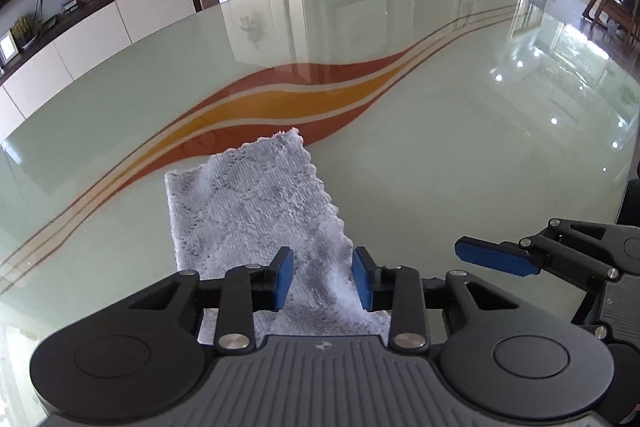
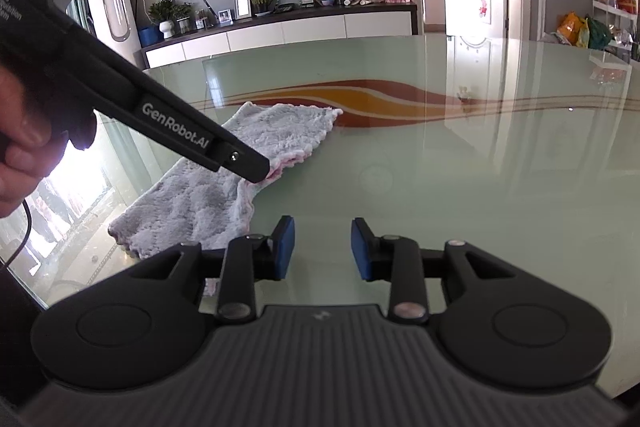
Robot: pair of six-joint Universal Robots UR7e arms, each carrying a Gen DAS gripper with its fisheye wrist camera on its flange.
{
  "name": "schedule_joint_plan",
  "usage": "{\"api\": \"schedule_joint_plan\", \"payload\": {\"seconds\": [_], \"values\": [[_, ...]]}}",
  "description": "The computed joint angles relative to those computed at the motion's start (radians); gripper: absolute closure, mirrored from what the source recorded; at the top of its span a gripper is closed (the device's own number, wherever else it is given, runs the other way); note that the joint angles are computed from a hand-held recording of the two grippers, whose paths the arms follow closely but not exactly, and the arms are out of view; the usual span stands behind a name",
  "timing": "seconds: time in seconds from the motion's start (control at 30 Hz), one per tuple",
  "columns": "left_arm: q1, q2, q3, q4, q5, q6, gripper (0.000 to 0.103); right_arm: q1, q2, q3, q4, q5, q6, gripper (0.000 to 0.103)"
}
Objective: Fold towel
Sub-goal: 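Open the right tool off the towel while the left tool grasps the towel's other end, then grasp the pink towel's opposite edge with the right tool while the left tool holds its end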
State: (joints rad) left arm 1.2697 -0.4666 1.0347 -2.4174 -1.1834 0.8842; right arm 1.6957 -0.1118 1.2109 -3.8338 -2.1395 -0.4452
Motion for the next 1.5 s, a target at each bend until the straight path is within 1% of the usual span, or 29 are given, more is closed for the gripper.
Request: {"api": "schedule_joint_plan", "payload": {"seconds": [0.1,0.23,0.27,0.3,0.33,0.4,0.43,0.57,0.63,0.77,0.87,0.93,0.97,1.03,1.17,1.37,1.4,1.43,1.5], "values": [[-0.005,0.005,0.002,0.003,0.000,-0.004,0.067,-0.001,-0.001,0.007,-0.006,0.003,0.000,0.072],[-0.013,0.020,0.006,-0.019,0.028,-0.007,0.067,-0.003,-0.002,0.010,-0.006,0.004,0.005,0.072],[-0.014,0.023,0.007,-0.026,0.036,-0.009,0.068,-0.003,-0.003,0.011,-0.006,0.003,0.005,0.072],[-0.014,0.023,0.007,-0.024,0.037,-0.013,0.081,-0.003,-0.003,0.013,-0.006,0.003,0.007,0.072],[-0.012,0.026,-0.007,-0.004,0.031,-0.030,0.090,-0.004,-0.004,0.014,-0.007,0.003,0.006,0.069],[-0.009,0.029,-0.023,0.021,0.020,-0.053,0.092,-0.004,-0.004,0.015,-0.010,0.002,0.005,0.068],[-0.008,0.027,-0.024,0.026,0.012,-0.056,0.094,-0.005,-0.004,0.017,-0.011,0.003,0.006,0.068],[-0.006,0.021,-0.026,0.041,-0.004,-0.066,0.095,-0.005,-0.005,0.018,-0.011,0.005,0.005,0.068],[-0.004,0.023,-0.037,0.058,-0.011,-0.078,0.102,-0.005,-0.006,0.020,-0.011,0.005,0.006,0.068],[0.005,0.042,-0.078,0.102,-0.023,-0.112,0.102,-0.005,-0.008,0.024,-0.013,0.003,0.006,0.068],[0.005,0.045,-0.080,0.098,-0.024,-0.115,0.098,-0.005,-0.010,0.028,-0.017,0.002,0.007,0.067],[0.004,0.043,-0.071,0.081,-0.023,-0.111,0.089,-0.004,-0.010,0.030,-0.019,0.001,0.006,0.067],[0.002,0.042,-0.064,0.068,-0.020,-0.107,0.088,-0.004,-0.010,0.030,-0.018,0.002,0.005,0.067],[-0.001,0.041,-0.057,0.057,-0.011,-0.099,0.088,-0.004,-0.008,0.028,-0.018,0.001,0.003,0.066],[-0.005,0.048,-0.065,0.076,0.010,-0.096,0.087,-0.003,-0.008,0.027,-0.018,0.002,0.004,0.066],[-0.003,0.061,-0.086,0.082,0.019,-0.108,0.086,-0.004,-0.009,0.028,-0.019,0.001,0.001,0.066],[-0.003,0.060,-0.084,0.081,0.019,-0.109,0.089,-0.004,-0.010,0.029,-0.019,0.001,0.002,0.066],[-0.001,0.059,-0.085,0.083,0.013,-0.110,0.102,-0.004,-0.010,0.029,-0.018,0.001,0.002,0.066],[0.001,0.052,-0.080,0.084,-0.004,-0.110,0.102,-0.004,-0.010,0.029,-0.018,0.000,0.000,0.066]]}}
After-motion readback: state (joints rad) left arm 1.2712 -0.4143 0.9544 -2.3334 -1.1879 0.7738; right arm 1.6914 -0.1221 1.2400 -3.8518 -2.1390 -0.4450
